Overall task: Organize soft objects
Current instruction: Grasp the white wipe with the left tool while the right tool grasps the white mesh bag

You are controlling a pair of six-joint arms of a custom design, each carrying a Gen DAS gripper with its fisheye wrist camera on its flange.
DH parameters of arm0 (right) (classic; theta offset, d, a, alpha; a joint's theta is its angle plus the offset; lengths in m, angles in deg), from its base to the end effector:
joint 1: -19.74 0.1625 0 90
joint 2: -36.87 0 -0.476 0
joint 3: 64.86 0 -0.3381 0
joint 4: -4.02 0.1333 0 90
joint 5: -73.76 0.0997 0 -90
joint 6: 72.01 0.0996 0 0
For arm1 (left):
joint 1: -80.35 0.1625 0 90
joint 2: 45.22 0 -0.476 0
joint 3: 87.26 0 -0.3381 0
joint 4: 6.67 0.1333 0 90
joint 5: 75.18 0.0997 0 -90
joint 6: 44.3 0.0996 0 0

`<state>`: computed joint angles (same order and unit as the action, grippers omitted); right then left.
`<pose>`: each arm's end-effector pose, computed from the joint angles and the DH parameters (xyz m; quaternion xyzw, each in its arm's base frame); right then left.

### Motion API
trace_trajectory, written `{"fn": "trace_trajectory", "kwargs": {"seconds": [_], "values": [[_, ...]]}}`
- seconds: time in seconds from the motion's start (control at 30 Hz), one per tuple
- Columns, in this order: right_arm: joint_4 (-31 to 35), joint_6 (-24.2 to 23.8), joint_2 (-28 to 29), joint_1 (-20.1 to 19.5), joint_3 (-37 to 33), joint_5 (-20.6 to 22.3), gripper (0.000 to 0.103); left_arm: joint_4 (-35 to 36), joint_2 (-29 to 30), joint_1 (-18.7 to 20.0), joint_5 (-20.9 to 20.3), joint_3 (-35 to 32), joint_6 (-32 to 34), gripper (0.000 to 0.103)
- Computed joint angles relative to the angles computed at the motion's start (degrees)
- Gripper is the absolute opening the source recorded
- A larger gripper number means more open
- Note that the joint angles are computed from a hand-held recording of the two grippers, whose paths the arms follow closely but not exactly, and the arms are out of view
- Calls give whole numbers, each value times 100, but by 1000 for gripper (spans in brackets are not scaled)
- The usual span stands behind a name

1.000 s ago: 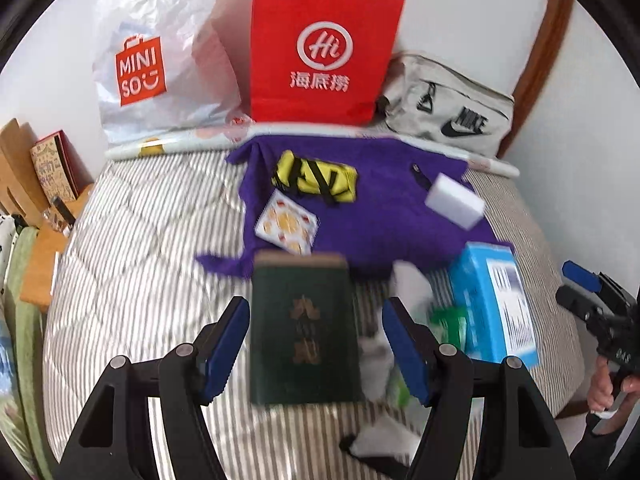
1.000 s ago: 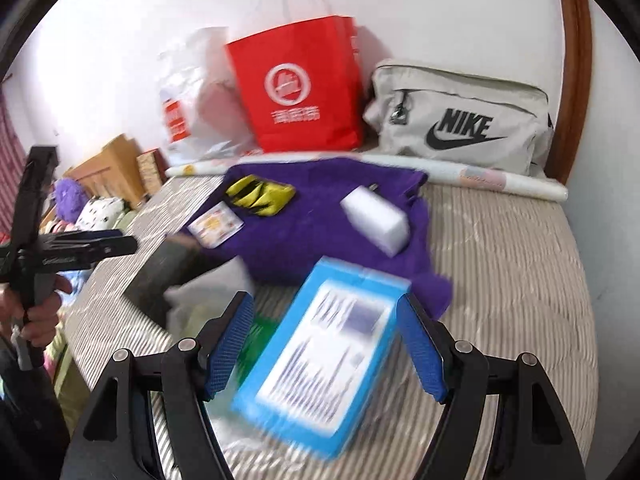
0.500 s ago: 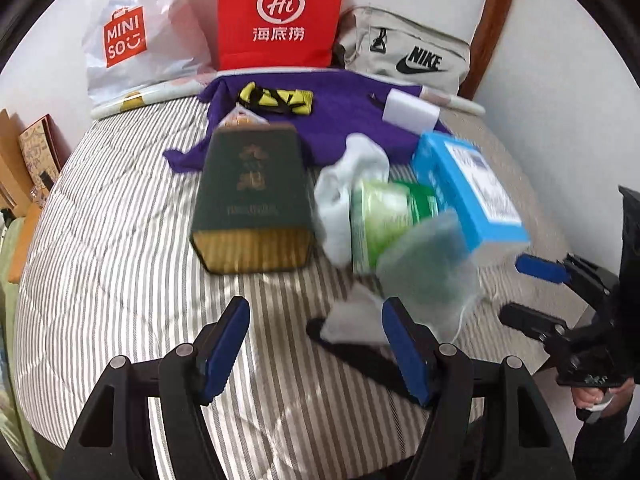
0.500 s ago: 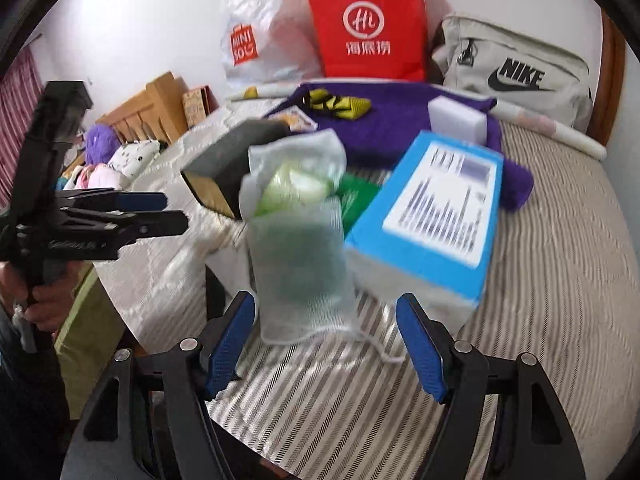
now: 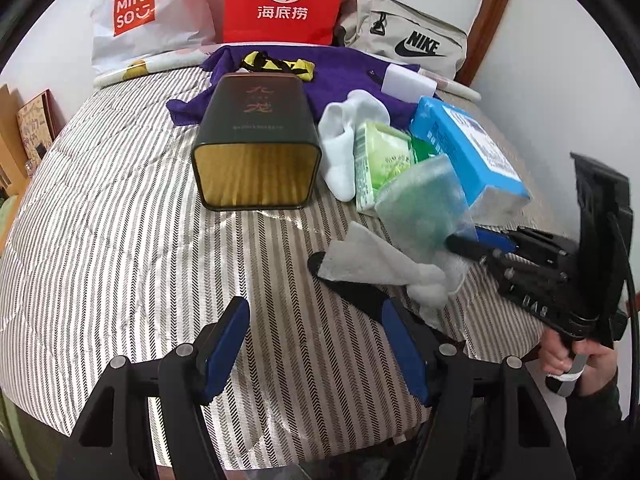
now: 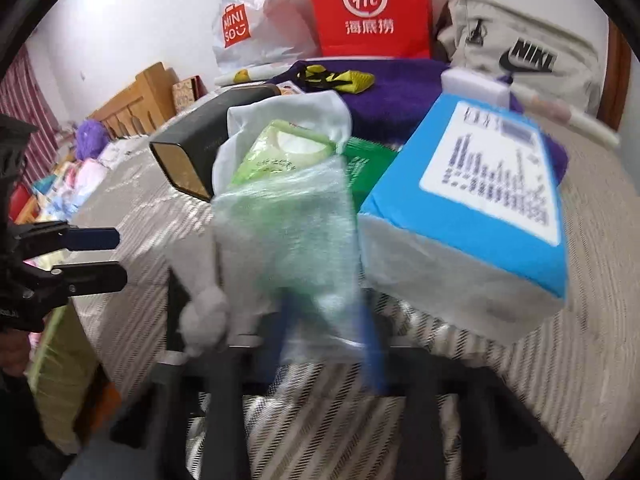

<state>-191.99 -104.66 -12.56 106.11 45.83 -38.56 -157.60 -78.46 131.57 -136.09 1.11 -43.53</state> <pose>0.0568 -0.6126 0.2324 0.1560 -0.8967 0.2992 0.2864 -0.2964 -0.6590 0.0695 0.3151 0.9140 -0.1280 0.2212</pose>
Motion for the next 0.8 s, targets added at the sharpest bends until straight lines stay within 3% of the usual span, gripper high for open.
{"fn": "trace_trajectory", "kwargs": {"seconds": [0.3,0.5,0.63,0.7,0.73,0.8], "values": [[-518,-8,-467,-38,602,372,6,-391,248,-128,-306,-77,667,66],[-807,88,-793,-121,968,277,6,-339,455,-236,-501,-158,1067,66],[-905,78,-887,-213,1157,119,8,-288,667,-309,-260,-223,1239,66],[-1020,15,-903,-275,1284,131,9,-314,754,-315,-88,-243,1234,53],[-1001,17,-904,-295,1307,150,14,-494,781,-329,-12,-201,1321,51],[-946,45,-884,-335,1322,226,27,-591,805,-351,112,-187,1467,33]]}}
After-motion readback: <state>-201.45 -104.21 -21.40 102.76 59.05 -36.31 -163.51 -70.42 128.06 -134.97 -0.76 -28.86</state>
